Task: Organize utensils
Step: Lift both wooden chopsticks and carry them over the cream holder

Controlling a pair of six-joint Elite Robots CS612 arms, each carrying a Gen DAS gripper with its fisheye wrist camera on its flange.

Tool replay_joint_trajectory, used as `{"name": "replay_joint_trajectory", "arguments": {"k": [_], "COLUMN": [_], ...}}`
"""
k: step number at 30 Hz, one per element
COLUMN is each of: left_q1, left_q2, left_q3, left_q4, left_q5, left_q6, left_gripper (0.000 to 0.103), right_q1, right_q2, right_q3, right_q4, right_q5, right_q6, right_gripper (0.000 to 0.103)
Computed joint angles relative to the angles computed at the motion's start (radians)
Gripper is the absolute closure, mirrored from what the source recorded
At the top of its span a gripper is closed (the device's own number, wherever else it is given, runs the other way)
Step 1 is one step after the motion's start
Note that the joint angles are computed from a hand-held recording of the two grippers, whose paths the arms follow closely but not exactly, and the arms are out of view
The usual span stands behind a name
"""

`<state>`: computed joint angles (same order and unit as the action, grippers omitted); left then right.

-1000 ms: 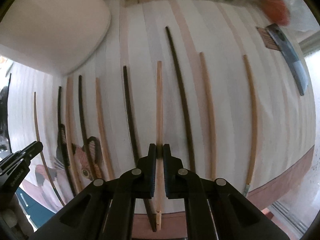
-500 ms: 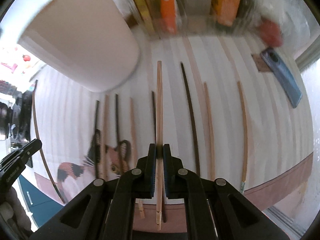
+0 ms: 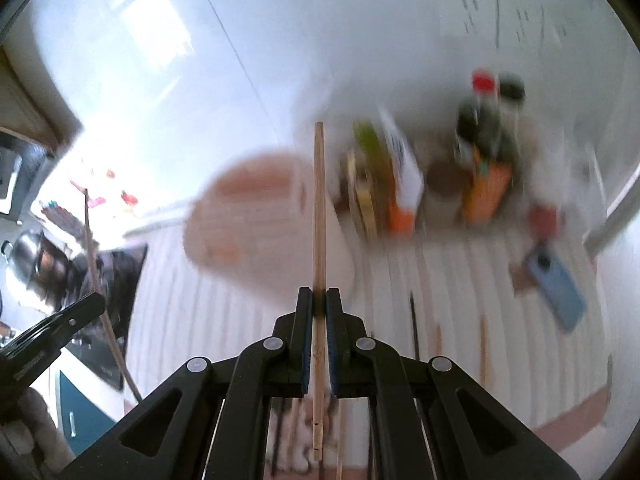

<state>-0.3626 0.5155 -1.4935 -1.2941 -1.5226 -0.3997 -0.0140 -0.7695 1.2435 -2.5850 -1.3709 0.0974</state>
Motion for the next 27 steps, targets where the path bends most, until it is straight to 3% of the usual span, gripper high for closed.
{"name": "replay_joint_trajectory", "arguments": {"k": [6,16,20,27], "left_q1": [-0.001,0.014,0.021,0.022], "left_q2": [-0.070,-0.160,-0.178,-0.184], "left_q3": [0.132,0.397,0.477,0.533], "left_q4": [-0.152,-0.346,-0.406,-0.436], "left_q5": [0.048,0.023,0.001,-0.010], "left_q6": [0.011,-0.024,-0.043,-0.039], "left_gripper": [0.099,0.099,0.099,0.099], "right_q1": [0.006,0.019,0.019,0.012], "right_q2": [0.070,0.215,0.263,0.289], "right_q3": [-0.168,-0.421,-0.486,-0.504], "right_q4": [-0.020,-0.052,-0.046,-0.080], "right_q5": [-0.032,-0.050,-0.052,-0.022], "right_q6": [0.016,0.058,0.086,0.128], "right_gripper": [0.096,0.096,0.096,0.096]}}
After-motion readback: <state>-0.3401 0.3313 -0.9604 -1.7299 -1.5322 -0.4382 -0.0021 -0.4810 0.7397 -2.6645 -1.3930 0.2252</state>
